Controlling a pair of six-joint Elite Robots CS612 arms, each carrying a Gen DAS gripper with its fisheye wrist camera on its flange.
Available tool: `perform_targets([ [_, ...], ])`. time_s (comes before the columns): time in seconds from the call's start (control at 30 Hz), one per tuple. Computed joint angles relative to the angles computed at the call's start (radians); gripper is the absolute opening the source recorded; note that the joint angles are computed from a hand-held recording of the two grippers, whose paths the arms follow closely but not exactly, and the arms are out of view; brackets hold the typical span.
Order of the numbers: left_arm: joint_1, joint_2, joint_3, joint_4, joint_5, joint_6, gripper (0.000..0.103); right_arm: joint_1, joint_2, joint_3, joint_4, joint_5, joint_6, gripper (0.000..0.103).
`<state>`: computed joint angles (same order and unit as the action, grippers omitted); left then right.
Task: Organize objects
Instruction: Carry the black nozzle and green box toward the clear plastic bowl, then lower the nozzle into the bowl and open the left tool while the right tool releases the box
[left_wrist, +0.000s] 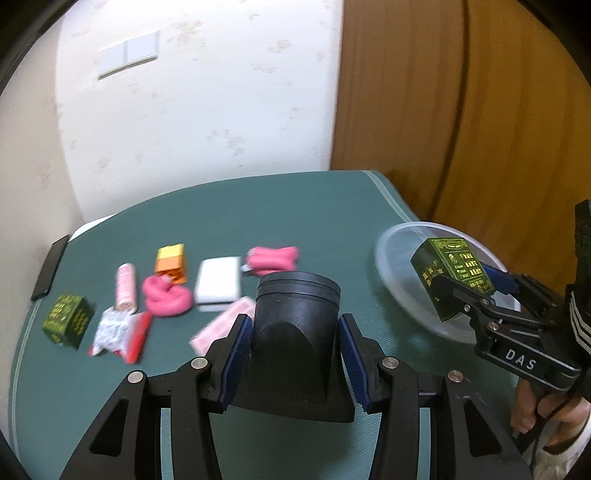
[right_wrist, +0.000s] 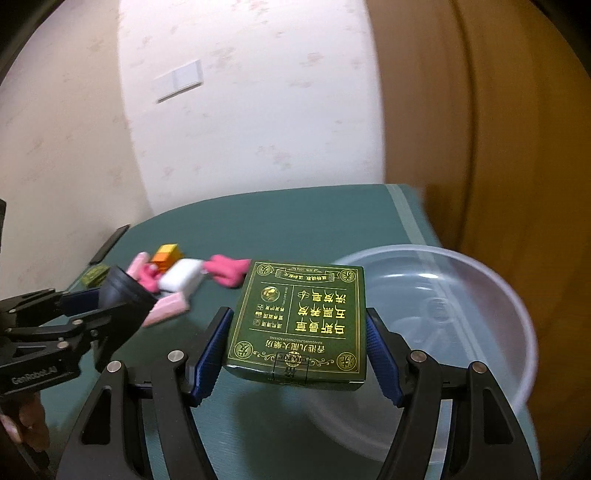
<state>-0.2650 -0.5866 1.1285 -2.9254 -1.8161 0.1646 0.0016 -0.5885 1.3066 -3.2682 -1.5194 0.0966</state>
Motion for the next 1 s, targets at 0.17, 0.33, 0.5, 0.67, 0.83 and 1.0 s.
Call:
perform_targets([
  [0.17,-0.022,0.009,-0.025,0.023,-0.024,0.030,0.051,-0.026,-0.005,0.013,-0.007,-0.047,0.025,0.070],
  [0.33,-0.042,0.025,-0.067,0.057,-0.050,0.057,0.051,-0.050,-0.007,0.015,0.003,-0.080,0.065,0.070],
  [0.5,-0.058,0.047,-0.114,0.091,-0.069,0.072,0.051,-0.067,-0.004,0.012,0.012,-0.090,0.086,0.070],
  [0.67,-0.072,0.080,-0.178,0.145,-0.091,0.083,0.051,-0.080,0.003,0.002,0.025,-0.086,0.099,0.070],
  [0.83,-0.085,0.121,-0.251,0.191,-0.111,0.089,0.051,-0.089,0.007,-0.002,0.029,-0.080,0.120,0.070],
  [1.0,-0.087,0.148,-0.303,0.231,-0.131,0.074,0.076,-0.098,0.013,-0.009,0.042,-0.060,0.148,0.070],
])
